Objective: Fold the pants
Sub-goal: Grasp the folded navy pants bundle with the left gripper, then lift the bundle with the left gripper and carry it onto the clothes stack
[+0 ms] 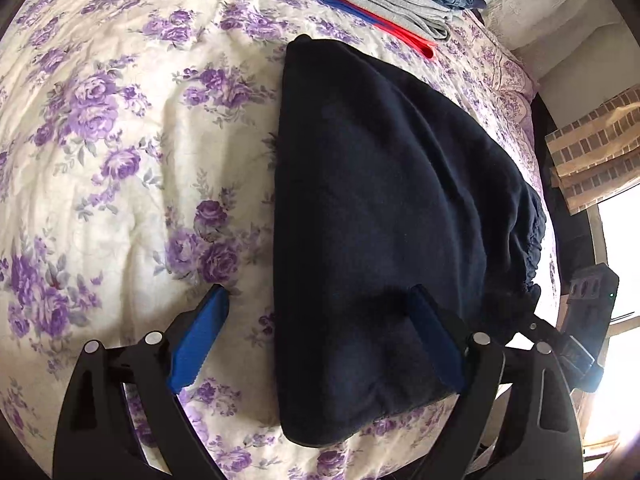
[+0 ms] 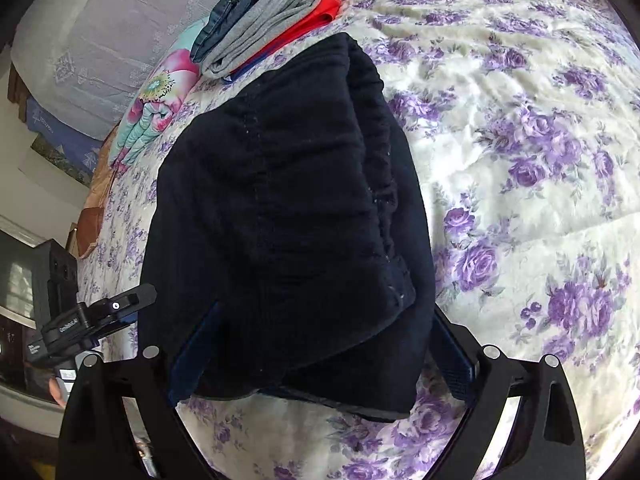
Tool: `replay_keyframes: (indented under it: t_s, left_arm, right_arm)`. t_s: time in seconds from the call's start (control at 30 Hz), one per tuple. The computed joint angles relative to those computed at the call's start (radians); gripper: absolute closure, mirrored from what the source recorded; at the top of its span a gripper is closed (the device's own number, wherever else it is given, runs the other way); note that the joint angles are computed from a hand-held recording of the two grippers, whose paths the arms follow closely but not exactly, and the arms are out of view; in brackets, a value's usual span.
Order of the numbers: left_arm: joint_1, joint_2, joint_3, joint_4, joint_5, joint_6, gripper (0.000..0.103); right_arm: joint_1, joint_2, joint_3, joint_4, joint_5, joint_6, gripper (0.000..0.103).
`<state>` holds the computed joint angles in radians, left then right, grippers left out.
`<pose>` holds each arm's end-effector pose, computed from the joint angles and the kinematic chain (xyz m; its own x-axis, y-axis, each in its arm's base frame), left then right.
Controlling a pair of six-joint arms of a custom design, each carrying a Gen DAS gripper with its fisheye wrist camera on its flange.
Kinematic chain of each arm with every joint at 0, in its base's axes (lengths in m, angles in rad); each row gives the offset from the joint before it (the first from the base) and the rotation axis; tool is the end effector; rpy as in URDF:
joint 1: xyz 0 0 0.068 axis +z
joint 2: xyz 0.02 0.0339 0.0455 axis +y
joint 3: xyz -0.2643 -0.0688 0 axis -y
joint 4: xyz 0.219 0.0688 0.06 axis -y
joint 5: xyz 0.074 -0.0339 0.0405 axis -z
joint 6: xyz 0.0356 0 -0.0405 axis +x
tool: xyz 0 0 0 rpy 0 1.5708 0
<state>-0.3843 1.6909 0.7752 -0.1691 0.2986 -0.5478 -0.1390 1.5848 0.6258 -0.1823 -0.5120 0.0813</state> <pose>0.2585 -0.1159 0.1433 -0.9527 -0.1516 -0.2633 -0.0123 0.8851 -0.4653 0.2424 -0.0163 0.1375 -0.9040 0.1980 -0.3789 -0.0079 0.8784 0.4778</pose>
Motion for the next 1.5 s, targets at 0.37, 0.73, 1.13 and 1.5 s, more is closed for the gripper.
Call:
replay_keyframes:
  t_s: [0.37,0.73,1.13,1.5]
  left_arm:
    - [-0.092,0.098,0.158,-0.073,-0.096,0.011,0.027]
    - [-0.153,-0.019,0.146,-0.143,-0.276,0.024,0.073]
    - [-0.035,0.079,0.221,-0.212,-0.053,0.133,0.062]
    - [-0.168,0.069,0.296,-0.226,-0.193,0.17,0.081]
  right_arm:
    - [0.055,-0.064,-0.091,0.16,0.087,0.052,0.024]
    - [0.15,-0.288,-0.108,0.09,0.224,0.023,0.067]
    - [0.096,-0.275,0.009,-0.037,0.115,-0.01,0.07]
    - [0.0,-0.104,0.075,-0.073,0.021,-0.037,0.059]
